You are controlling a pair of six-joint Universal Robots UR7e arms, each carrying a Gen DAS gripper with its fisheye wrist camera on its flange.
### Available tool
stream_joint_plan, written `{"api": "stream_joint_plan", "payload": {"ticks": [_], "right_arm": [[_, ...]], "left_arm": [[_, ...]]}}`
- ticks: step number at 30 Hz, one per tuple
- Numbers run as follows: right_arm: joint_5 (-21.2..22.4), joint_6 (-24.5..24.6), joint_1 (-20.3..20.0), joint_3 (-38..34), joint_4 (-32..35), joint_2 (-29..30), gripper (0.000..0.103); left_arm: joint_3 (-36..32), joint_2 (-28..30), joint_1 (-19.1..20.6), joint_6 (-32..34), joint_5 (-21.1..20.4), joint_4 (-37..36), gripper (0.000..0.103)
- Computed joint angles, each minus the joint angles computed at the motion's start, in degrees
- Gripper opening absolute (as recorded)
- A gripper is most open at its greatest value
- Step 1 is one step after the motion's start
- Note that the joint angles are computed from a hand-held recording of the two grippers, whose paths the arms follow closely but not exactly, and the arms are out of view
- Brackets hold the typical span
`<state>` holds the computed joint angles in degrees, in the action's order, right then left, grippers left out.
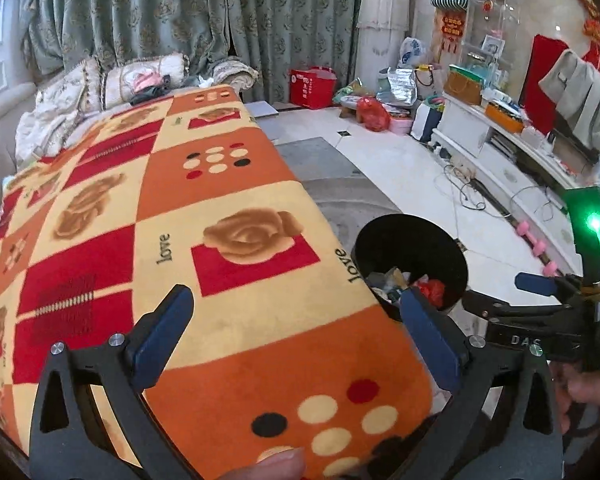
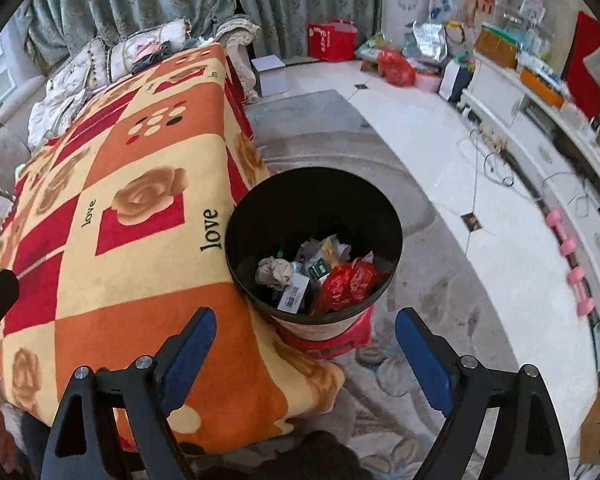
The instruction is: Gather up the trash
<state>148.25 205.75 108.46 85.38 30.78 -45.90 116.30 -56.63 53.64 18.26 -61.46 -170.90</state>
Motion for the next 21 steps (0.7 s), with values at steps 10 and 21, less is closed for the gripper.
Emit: {"api": "stream_joint_plan", "payload": {"ticks": [10,21], "right_arm": [[1.3,-0.5,1.0,-3.0,1.8,2.2,0.089],[-1.8,-2.7,0.4,-3.7,0.8,2.2,0.089]], "left_arm": [[-2.3,0.5,0.6,-7.0,3.2,8.2,0.103],[-1.6,1.9,0.6,-7.5,6.6,7.7,0.103]]}}
